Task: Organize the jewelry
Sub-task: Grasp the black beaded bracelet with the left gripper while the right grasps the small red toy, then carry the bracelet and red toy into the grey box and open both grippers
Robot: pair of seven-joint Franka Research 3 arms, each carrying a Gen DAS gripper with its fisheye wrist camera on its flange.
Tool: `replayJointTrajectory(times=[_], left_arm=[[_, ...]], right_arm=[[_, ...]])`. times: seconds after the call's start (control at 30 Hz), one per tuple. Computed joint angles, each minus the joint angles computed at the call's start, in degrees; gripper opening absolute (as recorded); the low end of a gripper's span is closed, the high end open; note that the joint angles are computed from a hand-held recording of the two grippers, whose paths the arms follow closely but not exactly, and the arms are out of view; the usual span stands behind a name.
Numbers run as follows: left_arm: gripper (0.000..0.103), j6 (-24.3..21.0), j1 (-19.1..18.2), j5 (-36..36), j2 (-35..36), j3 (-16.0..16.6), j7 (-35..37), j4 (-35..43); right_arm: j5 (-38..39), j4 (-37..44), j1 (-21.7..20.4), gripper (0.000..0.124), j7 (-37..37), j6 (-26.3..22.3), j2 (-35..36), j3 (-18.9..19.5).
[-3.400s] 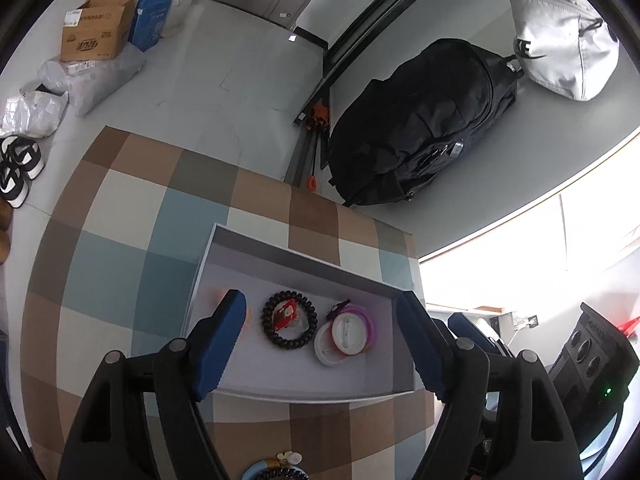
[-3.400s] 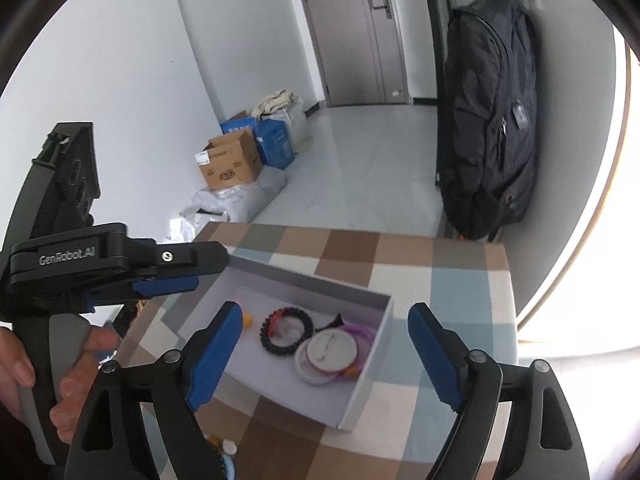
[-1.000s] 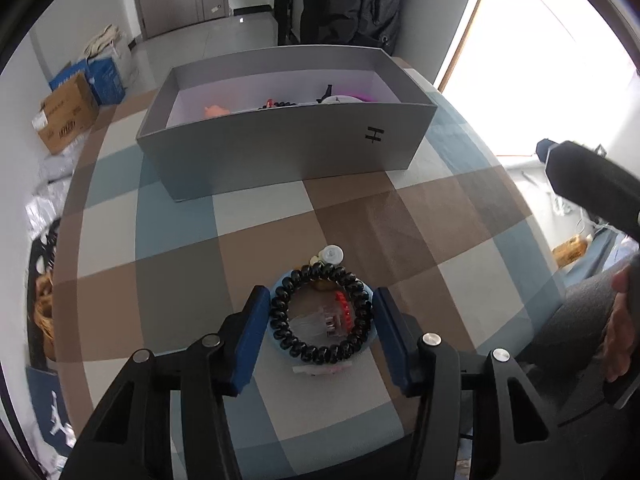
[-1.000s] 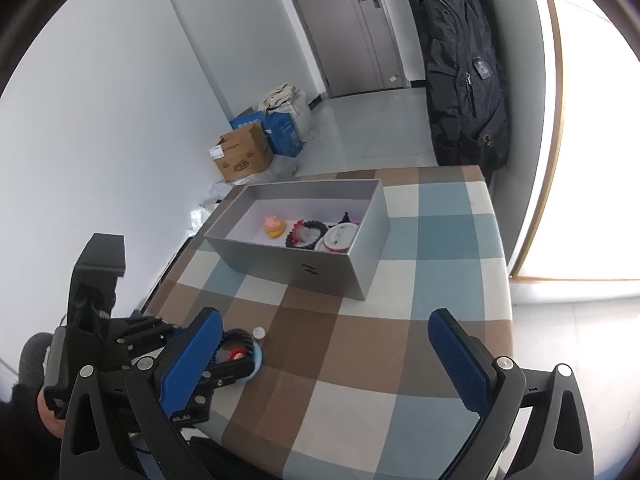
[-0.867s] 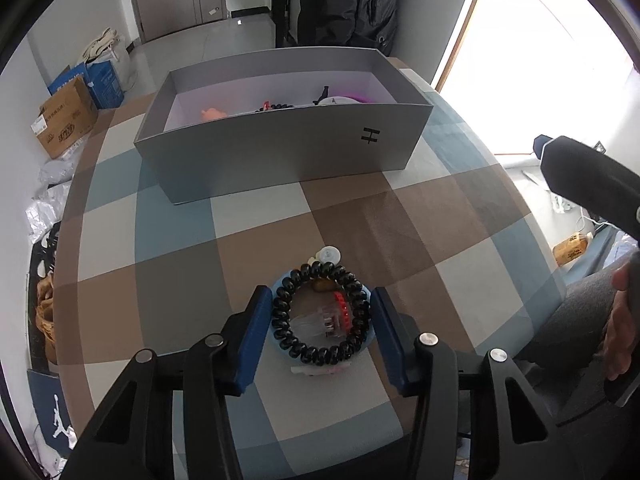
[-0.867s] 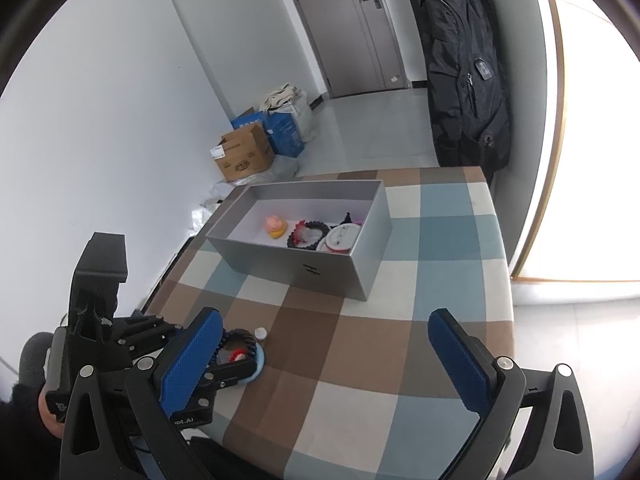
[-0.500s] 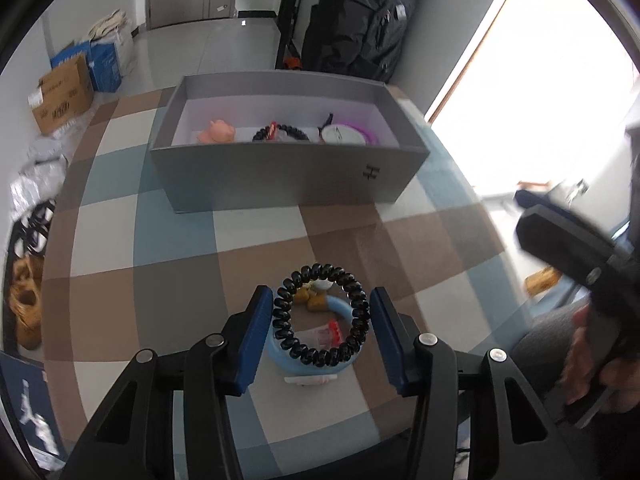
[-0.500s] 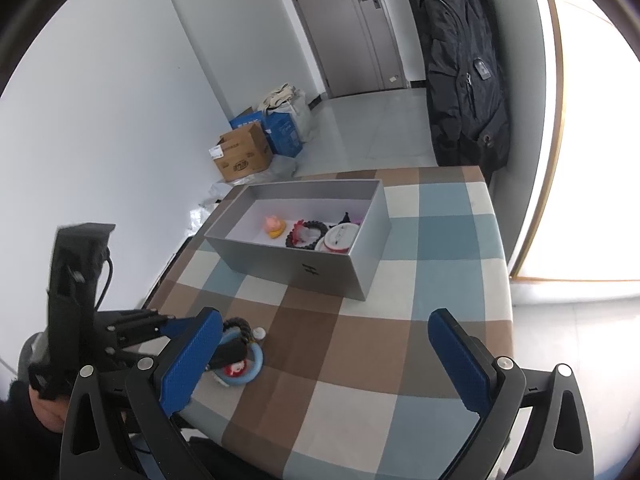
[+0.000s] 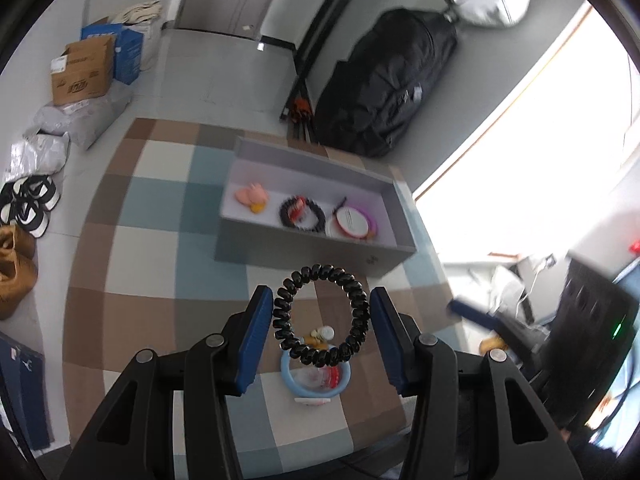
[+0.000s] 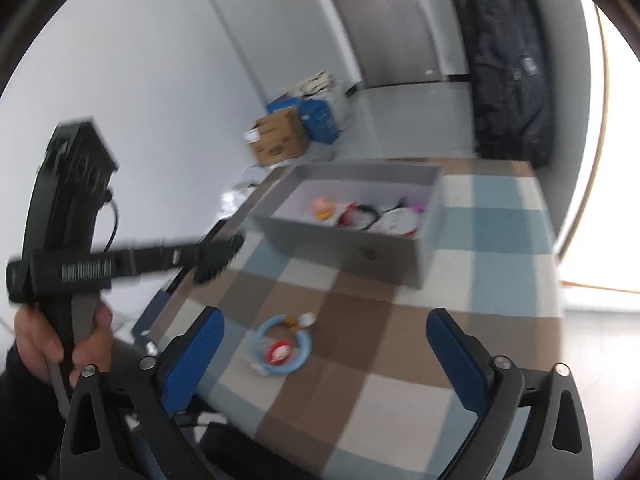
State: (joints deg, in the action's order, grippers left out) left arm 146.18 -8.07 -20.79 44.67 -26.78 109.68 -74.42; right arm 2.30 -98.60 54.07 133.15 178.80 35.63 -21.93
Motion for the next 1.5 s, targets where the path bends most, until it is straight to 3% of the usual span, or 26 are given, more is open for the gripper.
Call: replayJointTrajectory(times=[0.17,0.4,0.7,0.77,0.87,1.13,1.2,1.5], left_arm=[[0.045,1.48,1.57,-2.19,0.08,-1.35,0.84,0.48],[0.045,1.91,2.15,-3.07,0.18,-1.54,1.49,0.70],[0.045,0.65,2.82,-4.06,0.16,-1.68,2.16,1.08],[0.045,0.72,2.91,-4.35,-0.02,-1.74,2.47,0.84],[0.045,0.63,2.84,-4.53,-0.07,-1.57,2.64,0.84],[0.045,0.02,2.37,-4.44,0.22,-0.99,1.73,1.50],[0.045,-0.17,2.16,-4.19,0.30,-0.77,1.44,1.64],[0.045,-1.38,1.44,-2.99,0.58,-0.02,0.19,2.25]], right_arm=[[0.38,5.62,-7.69,0.076,-6.15,-3.30,2.49,10.38],[-1.85,13.16,-10.38,0.057,-9.54,-10.37,6.88,14.27],[-6.35,20.67,-10.25,0.028,-8.96,-17.34,11.42,14.15],[-7.07,19.95,-10.23,0.026,-8.12,-17.08,10.86,14.08],[-8.32,20.51,-9.75,0.014,-6.17,-18.19,11.11,13.26],[-9.82,20.14,-10.25,0.008,-4.73,-17.61,10.82,13.76],[-10.07,19.77,-10.26,0.001,-4.34,-17.16,10.54,13.73],[-10.69,18.76,-9.65,0.001,-3.04,-14.96,9.94,12.73]])
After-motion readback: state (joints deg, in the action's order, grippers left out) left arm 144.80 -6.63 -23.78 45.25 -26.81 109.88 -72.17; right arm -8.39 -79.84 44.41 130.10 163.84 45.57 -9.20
